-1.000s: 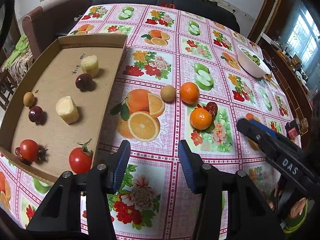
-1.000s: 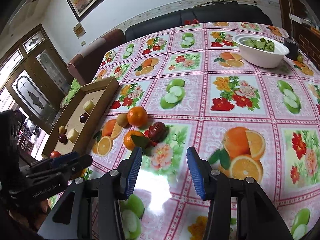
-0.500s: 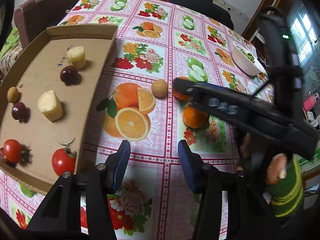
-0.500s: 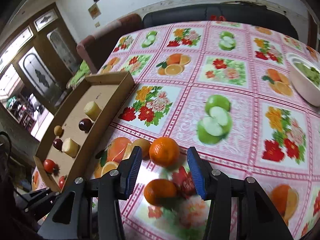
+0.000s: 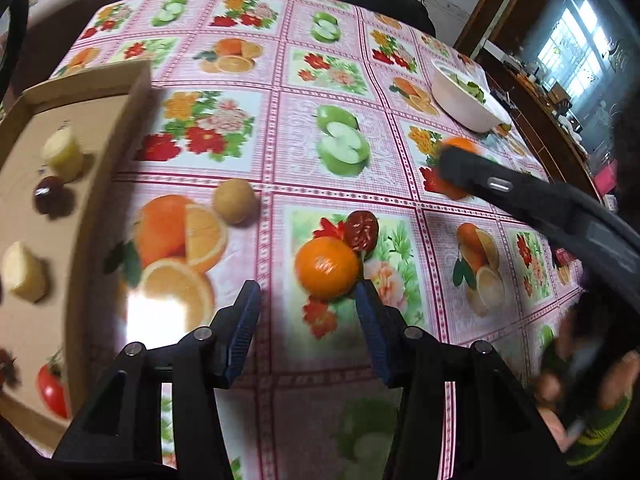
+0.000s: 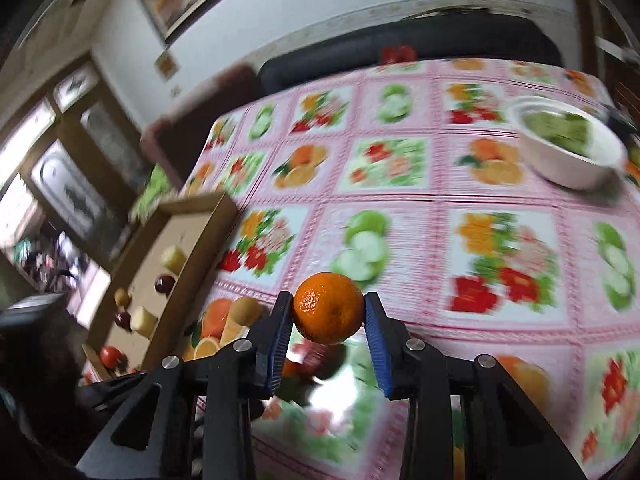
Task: Organize fruits
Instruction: 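Close the right tool on an orange while the left tool grasps another orange, then carry the oranges in both tools over the cardboard tray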
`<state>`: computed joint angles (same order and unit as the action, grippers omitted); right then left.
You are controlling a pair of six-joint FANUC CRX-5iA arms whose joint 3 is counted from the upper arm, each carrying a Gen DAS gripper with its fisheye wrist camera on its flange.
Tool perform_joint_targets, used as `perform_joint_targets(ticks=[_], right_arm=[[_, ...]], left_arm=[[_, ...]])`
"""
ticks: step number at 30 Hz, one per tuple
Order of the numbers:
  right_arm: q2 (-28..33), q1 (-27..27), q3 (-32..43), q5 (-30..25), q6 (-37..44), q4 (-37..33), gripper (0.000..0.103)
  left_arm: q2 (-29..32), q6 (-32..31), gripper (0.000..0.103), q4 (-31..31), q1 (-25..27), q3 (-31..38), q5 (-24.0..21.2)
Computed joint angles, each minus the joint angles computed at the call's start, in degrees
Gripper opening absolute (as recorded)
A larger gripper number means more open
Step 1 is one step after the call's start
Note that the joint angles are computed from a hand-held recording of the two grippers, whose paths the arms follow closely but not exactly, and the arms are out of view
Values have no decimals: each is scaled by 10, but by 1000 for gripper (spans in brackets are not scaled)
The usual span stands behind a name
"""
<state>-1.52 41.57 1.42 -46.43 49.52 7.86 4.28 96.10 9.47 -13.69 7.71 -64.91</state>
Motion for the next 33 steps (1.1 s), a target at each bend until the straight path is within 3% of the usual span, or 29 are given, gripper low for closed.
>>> perform_joint_targets(ticks=[6, 7, 8, 11, 15, 33], right_arm=[[-55, -7, -56, 10, -50, 18, 37], [-60, -7, -61, 10, -52, 18, 37], [-66, -8, -67, 12, -55, 18, 37], [-76, -8, -77, 14, -60, 17, 37], [-86, -5, -88, 14, -69, 23, 37], [-102, 55, -95, 10, -87, 56, 37]], left_arm=[[23, 11, 47, -13, -13, 28, -1], [26, 10, 46, -21, -19, 32, 0], [25, 8, 38, -31, -24, 32, 5], [23, 12, 33, -52, -32, 33, 14], [13, 8, 32, -42, -26, 20, 19], [-67, 74, 32, -153, -47, 21, 0]])
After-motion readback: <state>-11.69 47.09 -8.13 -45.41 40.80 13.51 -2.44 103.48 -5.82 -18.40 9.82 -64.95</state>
